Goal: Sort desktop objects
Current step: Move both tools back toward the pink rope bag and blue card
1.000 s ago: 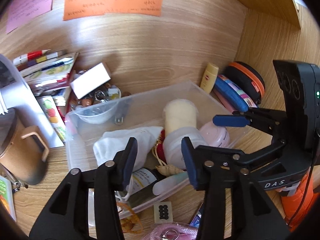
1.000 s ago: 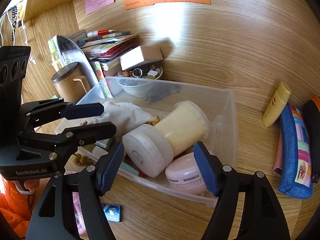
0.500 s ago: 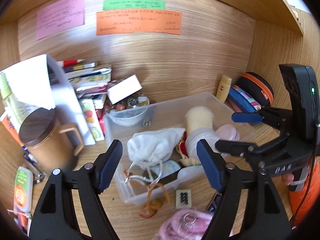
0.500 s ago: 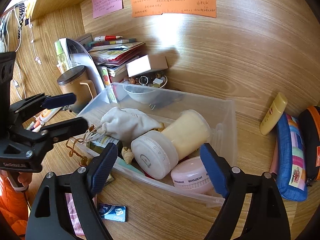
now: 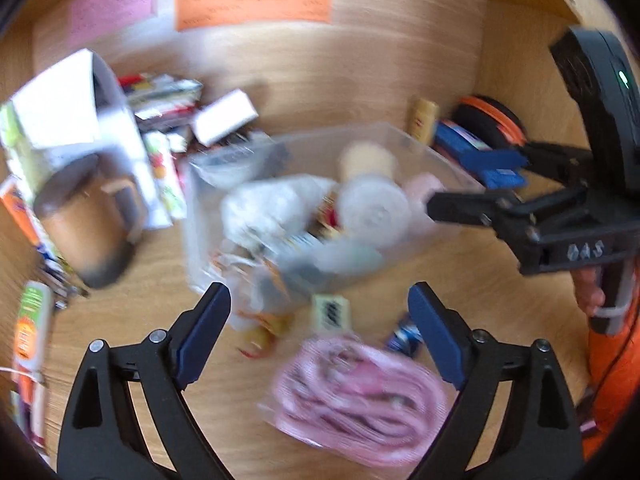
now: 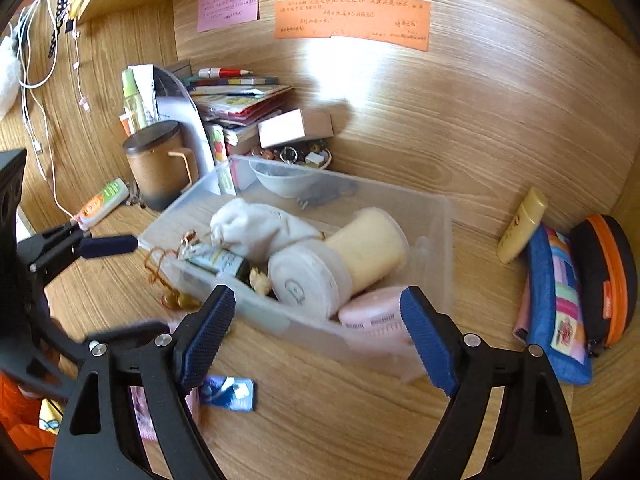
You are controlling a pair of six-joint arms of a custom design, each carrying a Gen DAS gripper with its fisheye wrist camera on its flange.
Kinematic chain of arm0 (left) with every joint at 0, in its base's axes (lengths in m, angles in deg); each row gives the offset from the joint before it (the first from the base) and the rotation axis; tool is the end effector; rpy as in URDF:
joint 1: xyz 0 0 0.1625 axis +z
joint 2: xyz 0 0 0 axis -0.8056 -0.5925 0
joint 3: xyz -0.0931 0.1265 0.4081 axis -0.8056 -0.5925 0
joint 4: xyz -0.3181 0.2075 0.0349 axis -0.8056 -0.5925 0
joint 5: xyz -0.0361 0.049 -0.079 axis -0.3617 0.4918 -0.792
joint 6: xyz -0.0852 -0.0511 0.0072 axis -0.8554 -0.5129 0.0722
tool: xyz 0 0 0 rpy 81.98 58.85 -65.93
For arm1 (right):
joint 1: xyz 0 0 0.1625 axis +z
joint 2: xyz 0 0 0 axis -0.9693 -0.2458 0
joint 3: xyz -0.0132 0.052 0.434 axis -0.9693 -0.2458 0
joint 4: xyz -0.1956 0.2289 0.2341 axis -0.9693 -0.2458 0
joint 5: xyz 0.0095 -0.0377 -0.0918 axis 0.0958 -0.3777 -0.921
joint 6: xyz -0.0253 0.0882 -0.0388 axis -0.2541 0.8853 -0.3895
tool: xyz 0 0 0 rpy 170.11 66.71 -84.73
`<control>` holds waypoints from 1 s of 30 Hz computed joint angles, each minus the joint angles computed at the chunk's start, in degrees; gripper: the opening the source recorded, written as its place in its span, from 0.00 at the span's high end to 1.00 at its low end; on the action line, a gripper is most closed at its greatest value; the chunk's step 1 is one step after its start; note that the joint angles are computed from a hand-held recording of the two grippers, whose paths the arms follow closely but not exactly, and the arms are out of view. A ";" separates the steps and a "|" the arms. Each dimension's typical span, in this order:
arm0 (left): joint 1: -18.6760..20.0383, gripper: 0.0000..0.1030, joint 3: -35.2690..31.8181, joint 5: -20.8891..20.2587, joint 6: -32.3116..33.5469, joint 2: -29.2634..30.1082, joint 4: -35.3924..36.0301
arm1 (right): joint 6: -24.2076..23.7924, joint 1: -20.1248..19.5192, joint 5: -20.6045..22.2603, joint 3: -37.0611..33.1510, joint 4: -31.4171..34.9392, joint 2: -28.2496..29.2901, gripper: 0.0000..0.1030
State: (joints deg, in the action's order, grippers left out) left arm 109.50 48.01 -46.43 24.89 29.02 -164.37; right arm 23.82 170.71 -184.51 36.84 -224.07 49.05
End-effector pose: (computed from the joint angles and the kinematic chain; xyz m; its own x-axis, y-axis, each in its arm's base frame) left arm -0.1447 -0.5874 0.1095 -0.7486 0.0313 -0.6623 0.5031 0.6774 -0.5367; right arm 0.1867 -0.7349 0.1068 -0.3878 -0.8187 0.4234 -0.9191 0.3785 -0.1098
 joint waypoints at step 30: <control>-0.41 0.07 10.98 5.53 -21.48 -4.32 6.88 | -1.34 -2.41 -4.55 8.69 -0.88 -2.20 0.20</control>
State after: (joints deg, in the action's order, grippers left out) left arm 109.08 58.99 -40.91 3.41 24.70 -157.49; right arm 22.48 168.29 -189.05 45.53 -224.95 46.85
